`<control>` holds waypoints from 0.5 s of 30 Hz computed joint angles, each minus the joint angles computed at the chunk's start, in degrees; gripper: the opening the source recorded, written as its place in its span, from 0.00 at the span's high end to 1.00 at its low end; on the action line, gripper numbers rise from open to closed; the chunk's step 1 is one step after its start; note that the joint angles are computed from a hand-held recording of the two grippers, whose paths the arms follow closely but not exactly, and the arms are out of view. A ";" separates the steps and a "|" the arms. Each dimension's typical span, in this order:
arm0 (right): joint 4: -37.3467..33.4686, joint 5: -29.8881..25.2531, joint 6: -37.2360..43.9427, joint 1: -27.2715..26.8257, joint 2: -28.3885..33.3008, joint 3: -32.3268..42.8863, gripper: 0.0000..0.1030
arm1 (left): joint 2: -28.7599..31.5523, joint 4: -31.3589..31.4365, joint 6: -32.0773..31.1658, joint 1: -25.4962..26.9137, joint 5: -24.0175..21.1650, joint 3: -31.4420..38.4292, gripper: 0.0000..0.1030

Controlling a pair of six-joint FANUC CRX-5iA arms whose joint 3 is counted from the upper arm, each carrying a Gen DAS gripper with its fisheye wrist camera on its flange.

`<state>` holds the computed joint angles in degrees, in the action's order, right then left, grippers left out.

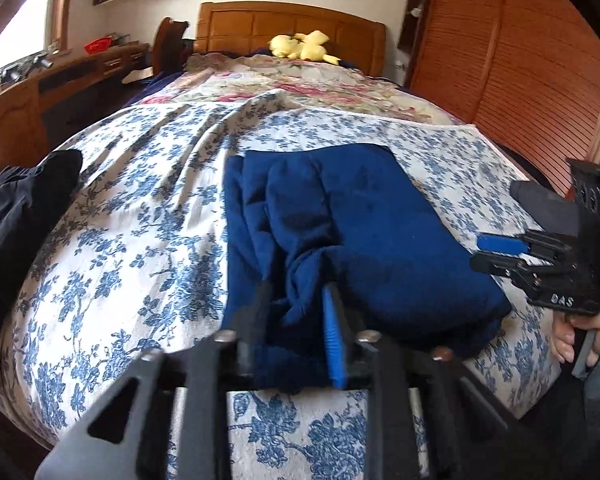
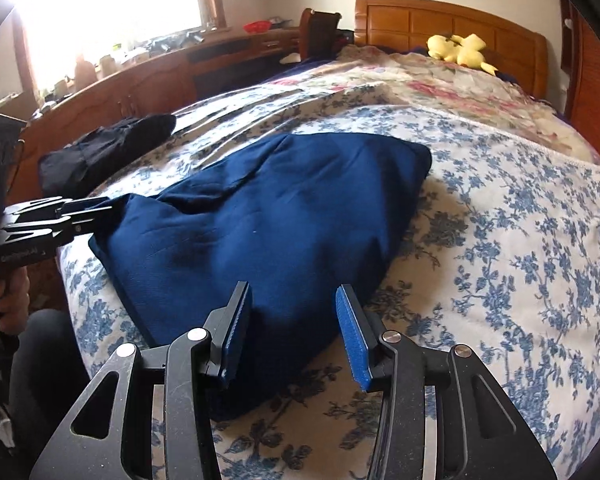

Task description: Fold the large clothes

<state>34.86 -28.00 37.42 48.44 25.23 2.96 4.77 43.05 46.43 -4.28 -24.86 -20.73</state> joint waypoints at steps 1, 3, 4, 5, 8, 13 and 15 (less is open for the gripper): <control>-0.58 0.25 0.52 -0.05 -0.08 0.04 0.57 | -0.25 -0.62 -0.10 -0.14 0.07 0.07 0.92; -1.73 0.86 2.19 -0.02 -0.34 0.04 0.58 | -0.49 -6.53 3.65 -0.30 0.54 1.53 0.93; -1.76 1.01 2.76 0.03 -0.45 0.00 0.61 | -0.85 -7.92 4.38 -0.44 1.30 1.74 0.93; -1.41 0.77 3.09 0.20 -0.46 0.16 0.65 | -1.36 -7.80 4.76 -0.37 2.14 1.59 0.94; -4.31 2.37 5.91 0.33 -0.71 1.13 0.76 | -2.26 -8.49 5.76 0.58 3.40 1.75 0.94; -12.66 5.38 14.14 0.72 -0.21 3.92 0.78 | -1.40 -12.88 9.19 2.87 1.40 2.43 0.94; -15.67 4.23 16.96 1.02 0.57 5.85 0.78 | -1.25 -13.15 9.12 3.14 1.42 1.64 0.94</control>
